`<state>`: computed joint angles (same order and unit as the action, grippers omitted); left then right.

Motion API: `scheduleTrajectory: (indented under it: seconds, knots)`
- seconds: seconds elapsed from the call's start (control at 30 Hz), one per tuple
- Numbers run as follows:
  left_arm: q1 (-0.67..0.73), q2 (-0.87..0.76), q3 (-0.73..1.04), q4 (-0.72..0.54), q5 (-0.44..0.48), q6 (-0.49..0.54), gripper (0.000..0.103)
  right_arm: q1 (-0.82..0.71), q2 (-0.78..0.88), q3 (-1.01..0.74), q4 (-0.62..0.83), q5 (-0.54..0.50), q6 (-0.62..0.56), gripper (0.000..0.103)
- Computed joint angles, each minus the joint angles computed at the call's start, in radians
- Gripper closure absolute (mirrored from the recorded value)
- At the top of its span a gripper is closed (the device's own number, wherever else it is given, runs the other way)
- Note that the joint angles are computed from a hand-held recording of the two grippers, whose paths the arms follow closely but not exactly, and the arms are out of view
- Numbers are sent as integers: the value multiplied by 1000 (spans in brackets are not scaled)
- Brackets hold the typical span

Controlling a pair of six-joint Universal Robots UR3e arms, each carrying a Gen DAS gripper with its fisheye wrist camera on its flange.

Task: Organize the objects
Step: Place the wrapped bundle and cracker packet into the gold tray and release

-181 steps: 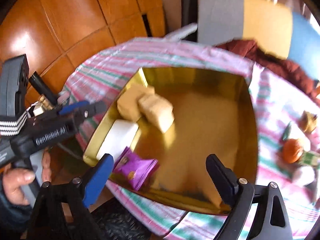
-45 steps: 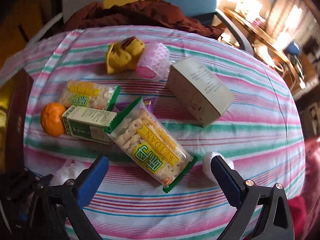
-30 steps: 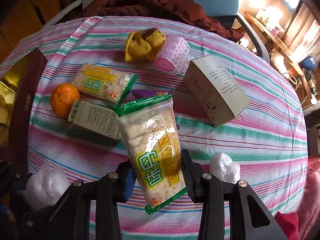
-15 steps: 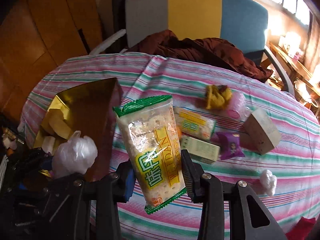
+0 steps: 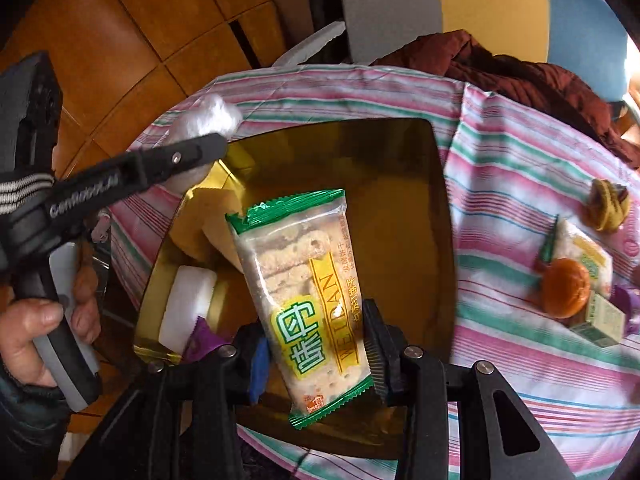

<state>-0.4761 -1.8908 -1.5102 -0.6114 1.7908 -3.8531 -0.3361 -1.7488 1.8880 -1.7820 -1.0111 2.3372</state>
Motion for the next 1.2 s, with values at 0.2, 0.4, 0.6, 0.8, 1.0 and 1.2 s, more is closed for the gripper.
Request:
scheduleTrajectory:
  seconds: [0.2, 0.4, 0.6, 0.8, 1.0, 1.2]
  knots:
    - [-10, 98, -156, 62, 39, -60, 52, 84, 14, 54, 35, 50, -39, 48]
    - [-96, 160, -248, 67, 136, -133, 52, 56, -52, 112, 44, 56, -70, 46]
    - [-199, 162, -244, 8, 228, -204, 52, 29, -161, 183, -19, 36, -56, 32]
    - [-284, 125, -181, -82, 316, -259, 52, -18, -279, 244, -65, 33, -64, 20]
    - [-344, 83, -103, -188, 386, -285, 52, -63, -367, 291, -108, 52, -58, 0]
    - [-377, 49, -42, -250, 415, -287, 52, -134, -454, 341, -110, 78, -97, 0]
